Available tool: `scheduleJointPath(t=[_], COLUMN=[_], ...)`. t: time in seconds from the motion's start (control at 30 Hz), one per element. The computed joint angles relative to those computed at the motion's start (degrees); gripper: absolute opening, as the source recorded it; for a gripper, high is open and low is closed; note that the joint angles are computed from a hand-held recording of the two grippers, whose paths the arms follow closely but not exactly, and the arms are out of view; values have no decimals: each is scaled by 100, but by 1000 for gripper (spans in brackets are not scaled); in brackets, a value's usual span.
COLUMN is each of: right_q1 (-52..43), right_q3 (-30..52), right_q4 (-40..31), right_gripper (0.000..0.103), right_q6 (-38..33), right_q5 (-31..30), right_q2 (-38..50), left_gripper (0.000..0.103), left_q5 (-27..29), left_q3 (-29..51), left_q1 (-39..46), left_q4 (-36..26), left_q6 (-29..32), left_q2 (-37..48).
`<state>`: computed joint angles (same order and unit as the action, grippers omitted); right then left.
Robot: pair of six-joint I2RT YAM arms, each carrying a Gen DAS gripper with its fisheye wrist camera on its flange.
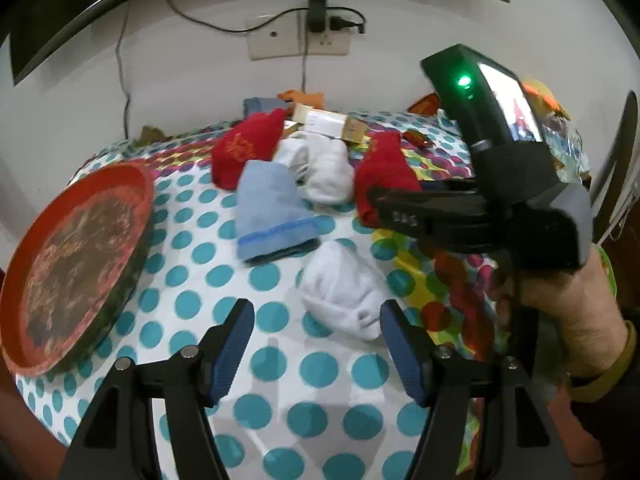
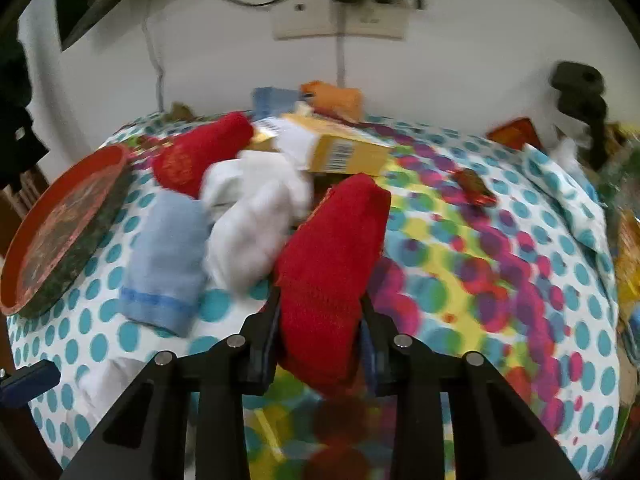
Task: Organize objects
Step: 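Grasp the white rolled sock with the left gripper and lift it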
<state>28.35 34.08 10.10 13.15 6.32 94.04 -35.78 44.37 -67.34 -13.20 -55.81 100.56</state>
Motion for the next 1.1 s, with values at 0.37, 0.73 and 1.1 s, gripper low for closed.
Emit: scheduleJointPath(t=[0.37,0.73,1.1], right_q1=[-413,-539,-575], right_q3=[-279,-314,-348], right_q4=[238,310,353], right_gripper=[31,32,33], right_q6=[-31,28,46], right_q5=[-97,-277,-333], right_q2=[-83,-50,-47], left_gripper=[67,59,53], left_q5=[179,489,256], left_q3=[684,675,640], left_q1=[353,581,531], left_q4=[318,670,517], left_q6=[614,761,728], left_q2=[782,884,757])
